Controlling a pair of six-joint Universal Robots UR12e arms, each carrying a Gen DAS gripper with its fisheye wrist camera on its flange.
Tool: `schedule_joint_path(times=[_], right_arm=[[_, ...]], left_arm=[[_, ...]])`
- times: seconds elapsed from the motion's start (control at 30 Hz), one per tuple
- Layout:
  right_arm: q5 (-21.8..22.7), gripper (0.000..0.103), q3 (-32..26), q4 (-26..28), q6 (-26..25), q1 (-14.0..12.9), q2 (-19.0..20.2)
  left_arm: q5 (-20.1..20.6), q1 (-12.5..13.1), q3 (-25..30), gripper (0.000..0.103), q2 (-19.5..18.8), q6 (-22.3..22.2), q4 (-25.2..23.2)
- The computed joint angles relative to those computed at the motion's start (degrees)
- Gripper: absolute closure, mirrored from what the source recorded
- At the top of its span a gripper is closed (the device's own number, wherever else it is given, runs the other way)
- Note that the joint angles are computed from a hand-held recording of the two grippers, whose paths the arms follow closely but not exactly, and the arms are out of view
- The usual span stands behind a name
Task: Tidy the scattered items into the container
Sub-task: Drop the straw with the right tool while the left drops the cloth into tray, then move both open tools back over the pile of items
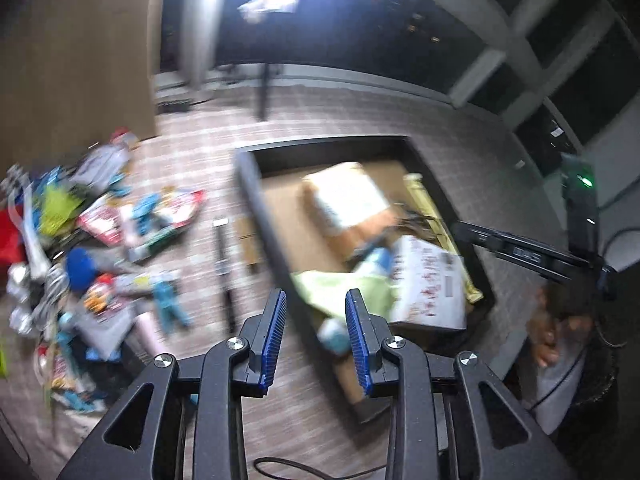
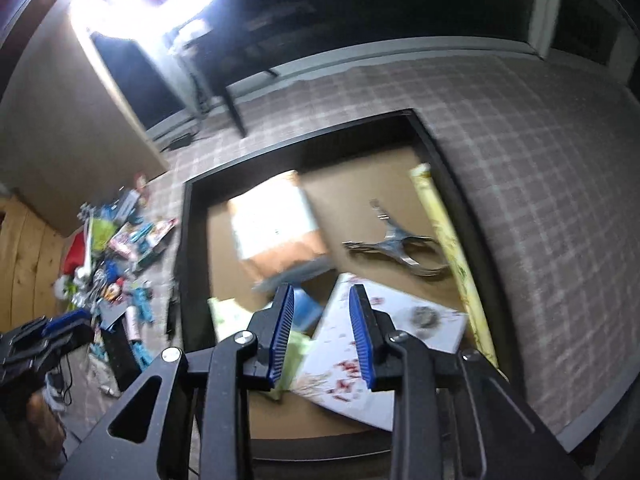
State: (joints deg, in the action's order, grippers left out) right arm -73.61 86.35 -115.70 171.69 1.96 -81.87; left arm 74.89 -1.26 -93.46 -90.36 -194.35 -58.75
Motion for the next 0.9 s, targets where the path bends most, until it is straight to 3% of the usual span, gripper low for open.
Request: schedule_joint_path(times=[0.23, 0.47, 0.67, 0.8, 0.9], right_arm=[[2.02, 0.074, -0.13, 2.95, -4.37, 3.59, 0.4], [3.52, 0.074, 0.75, 6.44, -10.9, 7.77, 0.28], [1.87, 0.074, 2.17, 8.16, -17.05, 12.34, 0.48], [1.02, 0.074, 2.64, 9.59, -19.76, 14.72, 1.08], [0.23, 0.066, 2.85, 9.91, -20.79, 16.01, 1.69]], left_arm=[[2.33, 7.29, -6.67, 0.074, 5.81, -1.42, -1.92], [4.24, 12.99, -12.12, 0.069, 10.71, 1.17, -5.4], [5.53, 15.0, -15.83, 0.065, 13.23, 3.29, -9.37], [3.67, 16.64, -18.68, 0.056, 14.98, 1.09, -10.39], [3.42, 16.7, -19.98, 0.05, 15.43, -1.17, -9.89]])
